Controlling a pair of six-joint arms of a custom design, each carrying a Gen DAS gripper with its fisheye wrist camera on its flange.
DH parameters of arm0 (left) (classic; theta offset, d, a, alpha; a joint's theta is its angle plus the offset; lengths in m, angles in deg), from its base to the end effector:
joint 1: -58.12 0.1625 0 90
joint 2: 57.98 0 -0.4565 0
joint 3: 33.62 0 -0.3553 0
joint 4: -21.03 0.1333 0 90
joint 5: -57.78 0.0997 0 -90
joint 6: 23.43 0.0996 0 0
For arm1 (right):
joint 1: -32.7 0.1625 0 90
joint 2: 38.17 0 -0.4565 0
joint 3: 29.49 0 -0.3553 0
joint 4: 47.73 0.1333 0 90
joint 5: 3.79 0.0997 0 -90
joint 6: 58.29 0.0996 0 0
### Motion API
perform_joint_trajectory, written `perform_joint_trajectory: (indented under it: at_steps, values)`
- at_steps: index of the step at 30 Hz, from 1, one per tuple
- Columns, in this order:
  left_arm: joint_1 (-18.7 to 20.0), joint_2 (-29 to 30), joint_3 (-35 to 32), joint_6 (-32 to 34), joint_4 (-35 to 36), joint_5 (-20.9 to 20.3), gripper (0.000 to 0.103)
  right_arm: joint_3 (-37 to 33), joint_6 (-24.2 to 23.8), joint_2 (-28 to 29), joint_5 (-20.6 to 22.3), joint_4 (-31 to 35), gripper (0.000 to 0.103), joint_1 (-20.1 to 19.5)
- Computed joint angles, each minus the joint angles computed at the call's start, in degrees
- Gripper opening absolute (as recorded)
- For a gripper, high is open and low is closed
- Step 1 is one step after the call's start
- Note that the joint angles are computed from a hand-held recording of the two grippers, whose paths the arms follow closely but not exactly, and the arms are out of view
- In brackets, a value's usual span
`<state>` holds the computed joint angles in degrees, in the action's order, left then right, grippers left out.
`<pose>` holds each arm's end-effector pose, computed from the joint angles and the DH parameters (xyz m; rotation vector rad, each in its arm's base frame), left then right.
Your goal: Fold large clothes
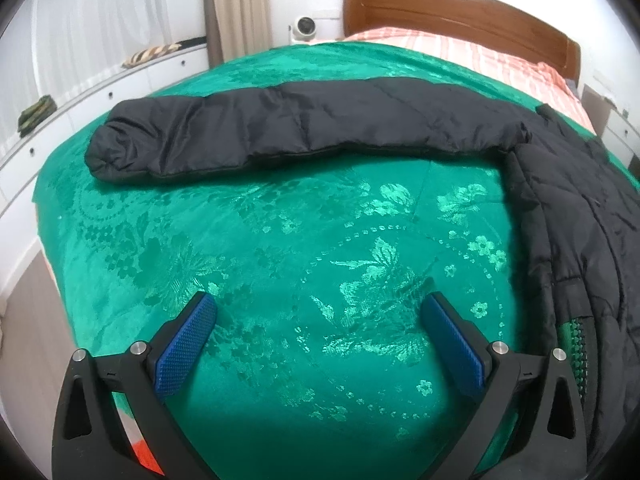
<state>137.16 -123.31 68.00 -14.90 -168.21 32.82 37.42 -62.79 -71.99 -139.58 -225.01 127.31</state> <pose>0.1131 -0.5920 0.4367 -0.3832 1.8707 -1.1128 0.1253 -0.7841 0.2628 -0.2894 -2.1583 1.0898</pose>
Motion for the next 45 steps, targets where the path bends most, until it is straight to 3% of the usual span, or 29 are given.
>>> perform_joint_trajectory:
  at_steps: [1,6,9,13,18,21,24,27,32,45]
  values:
    - [-0.05,-0.31,0.02,-0.90,1.44,0.12,0.103,2.53,-0.82,-1.05,-0.68,-2.84,0.071,0.09]
    - [-1.34,-3.42,0.05,-9.07,13.83,1.58,0.103,9.76,-6.19,-2.70,-2.51,-15.93,0.071,1.85]
    - [-2.43,-3.31,-0.94,-3.59,9.74,0.36,0.103,13.17,-9.42,-3.40,0.57,-19.72,0.072,3.34]
    - [-2.49,-1.29,-6.20,0.89,7.92,-1.58,0.103,15.77,-10.47,-2.75,8.25,-17.63,0.075,5.29]
    - [0.35,2.51,-12.46,0.11,11.96,-4.27,0.103,10.99,-13.22,3.37,13.55,-12.41,0.076,6.73]
    - [2.41,4.06,-14.34,-2.50,16.76,-5.15,0.103,6.93,-15.20,7.65,12.15,-12.16,0.076,6.49]
    - [2.78,4.65,-13.46,0.61,11.67,-6.23,0.103,5.27,-15.57,9.94,9.81,-11.23,0.077,5.77]
    - [2.84,4.93,-13.71,0.83,11.91,-6.09,0.103,6.66,-18.84,10.41,10.80,-15.80,0.080,5.31]
    - [2.72,5.35,-12.65,3.18,7.81,-6.24,0.103,5.50,-21.30,11.63,10.56,-15.52,0.089,5.19]
    - [2.29,5.68,-13.52,2.48,10.06,-4.85,0.103,2.00,-22.15,13.90,9.85,-15.11,0.091,5.17]
